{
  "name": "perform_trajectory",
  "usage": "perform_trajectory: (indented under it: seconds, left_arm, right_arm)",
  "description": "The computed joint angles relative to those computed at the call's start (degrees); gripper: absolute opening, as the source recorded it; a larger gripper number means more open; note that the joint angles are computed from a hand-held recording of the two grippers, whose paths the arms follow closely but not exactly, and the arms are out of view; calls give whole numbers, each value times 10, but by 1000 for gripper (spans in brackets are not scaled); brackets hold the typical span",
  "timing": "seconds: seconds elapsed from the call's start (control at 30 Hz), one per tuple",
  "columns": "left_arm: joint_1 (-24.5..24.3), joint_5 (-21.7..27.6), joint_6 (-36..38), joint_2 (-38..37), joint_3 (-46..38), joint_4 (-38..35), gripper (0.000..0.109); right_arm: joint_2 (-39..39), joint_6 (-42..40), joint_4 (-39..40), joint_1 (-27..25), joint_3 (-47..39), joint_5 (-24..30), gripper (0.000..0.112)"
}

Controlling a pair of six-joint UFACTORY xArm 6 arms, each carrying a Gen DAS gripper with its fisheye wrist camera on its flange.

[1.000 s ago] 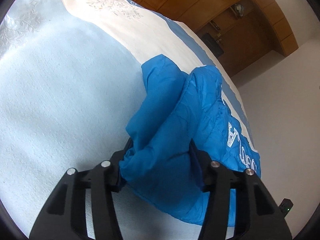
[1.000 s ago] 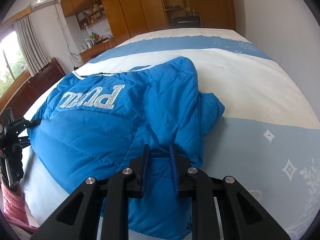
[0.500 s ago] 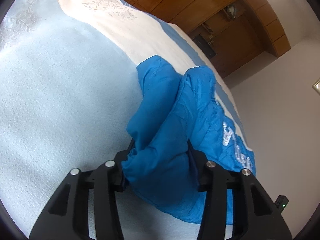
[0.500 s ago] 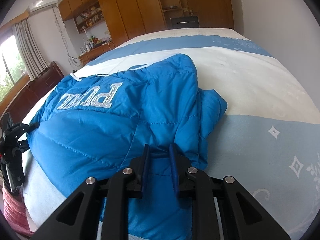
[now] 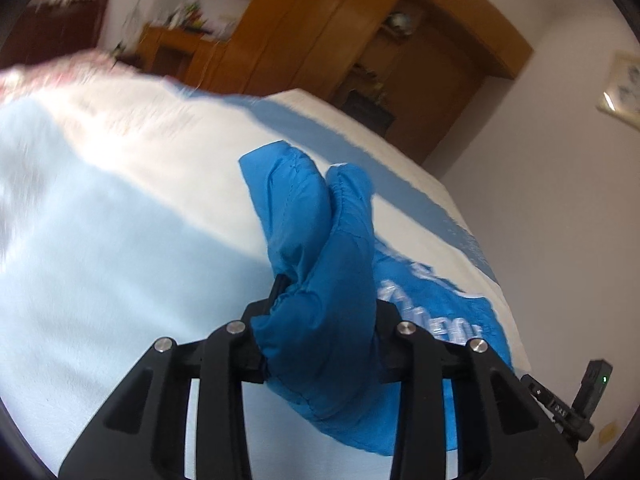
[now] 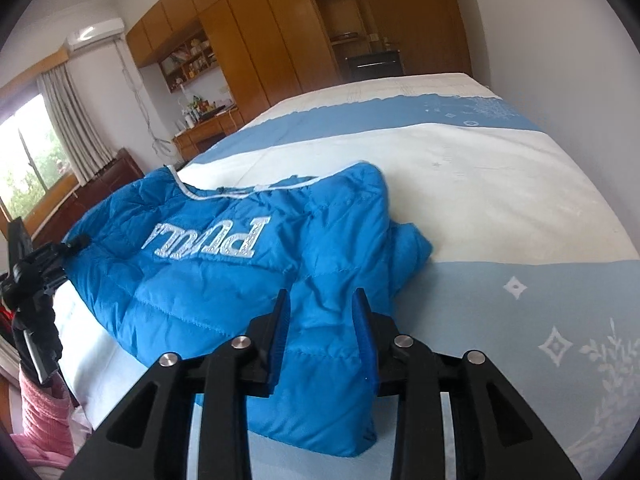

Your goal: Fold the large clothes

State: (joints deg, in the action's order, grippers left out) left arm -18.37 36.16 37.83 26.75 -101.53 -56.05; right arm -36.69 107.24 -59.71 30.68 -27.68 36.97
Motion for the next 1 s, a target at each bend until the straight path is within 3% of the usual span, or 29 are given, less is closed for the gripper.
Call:
perform_trajectory:
  seconds: [0.3,0.43,0.77,1.0]
  left_arm:
    - [-88,-17,98,-54,13,-14,32]
    - [-128,2,126,-51,1,1,32]
    - [-193,48,113,13,-46,74,32]
    - [-203,84,100,65,-80,117,32]
  right_arm:
    - [-36,12,-1,8,12,34,33]
    - [-42,21,-5,14,11,43,33]
    - [-60,23,5,27,19,66,33]
    - [-54,-5,46,0,30,27,33]
